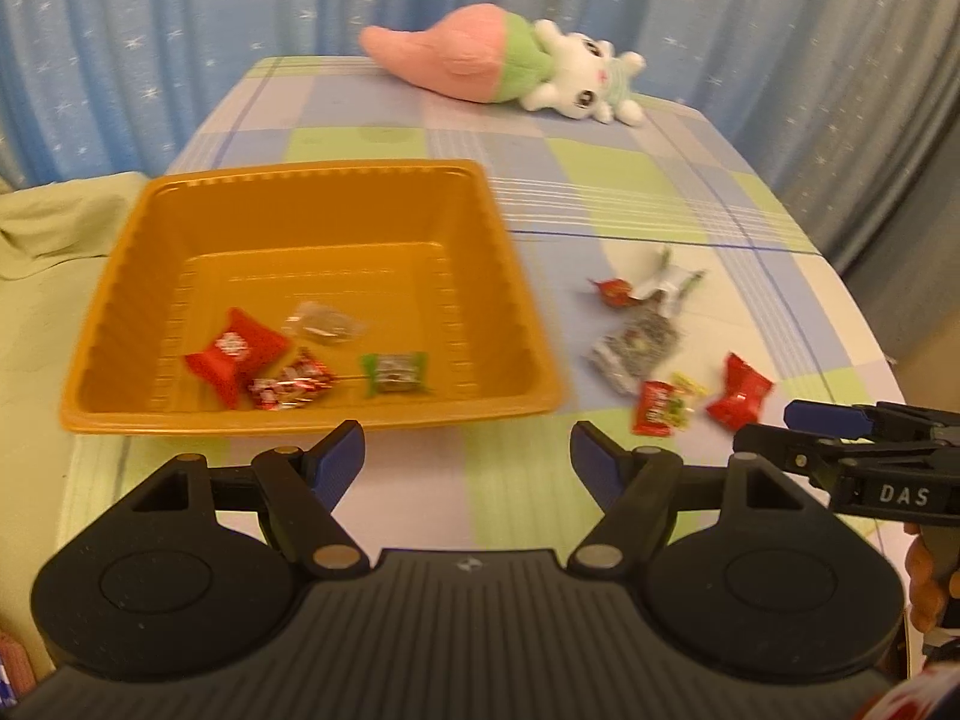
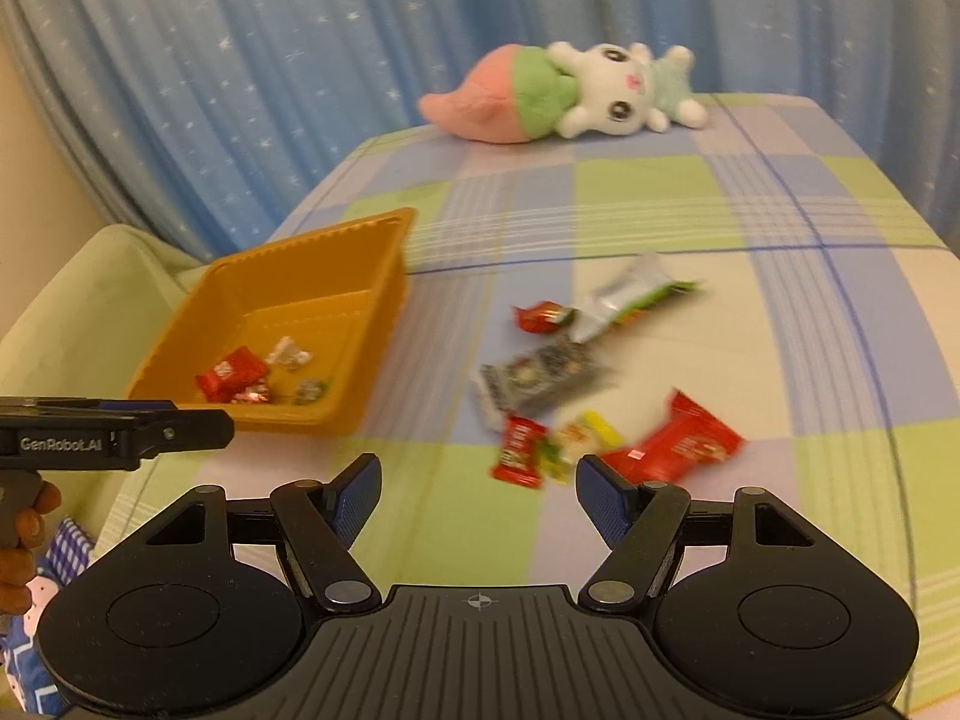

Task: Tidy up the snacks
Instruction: 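Move both tools away from the tray toward the candies on the table, then grasp the white-silver wrapped packet with the left tool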

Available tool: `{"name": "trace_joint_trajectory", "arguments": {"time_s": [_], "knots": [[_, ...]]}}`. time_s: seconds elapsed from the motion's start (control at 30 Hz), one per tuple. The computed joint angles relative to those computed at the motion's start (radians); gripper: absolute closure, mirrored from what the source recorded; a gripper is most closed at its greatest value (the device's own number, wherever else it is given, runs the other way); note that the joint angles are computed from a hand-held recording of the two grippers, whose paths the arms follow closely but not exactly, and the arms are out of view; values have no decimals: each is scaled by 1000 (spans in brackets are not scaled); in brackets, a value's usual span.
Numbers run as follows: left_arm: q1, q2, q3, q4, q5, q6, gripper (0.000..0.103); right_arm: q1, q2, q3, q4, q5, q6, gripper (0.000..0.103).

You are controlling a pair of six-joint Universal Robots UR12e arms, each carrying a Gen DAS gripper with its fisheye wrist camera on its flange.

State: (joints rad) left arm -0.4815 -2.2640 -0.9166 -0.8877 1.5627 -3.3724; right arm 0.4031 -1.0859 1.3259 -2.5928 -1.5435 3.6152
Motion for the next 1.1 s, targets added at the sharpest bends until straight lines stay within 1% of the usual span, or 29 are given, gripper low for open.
{"name": "trace_joint_trajectory", "arguments": {"time_s": [0.33, 0.53, 0.7, 0.9, 1.0, 1.1], "knots": [[-37, -53, 85, -26, -46, 50, 30, -36, -65, 95, -13, -52, 71, 31], [-53, -97, 157, -53, -63, 82, 30, -58, -96, 142, -14, -75, 109, 31], [-65, -147, 238, -75, -73, 133, 30, -77, -115, 172, -8, -90, 140, 31], [-77, -242, 394, -122, -75, 204, 31, -100, -126, 193, -11, -100, 168, 31], [-81, -302, 496, -160, -74, 232, 32, -108, -125, 194, -11, -103, 174, 31], [-85, -374, 624, -215, -71, 259, 34, -117, -121, 193, -12, -105, 187, 31]]}}
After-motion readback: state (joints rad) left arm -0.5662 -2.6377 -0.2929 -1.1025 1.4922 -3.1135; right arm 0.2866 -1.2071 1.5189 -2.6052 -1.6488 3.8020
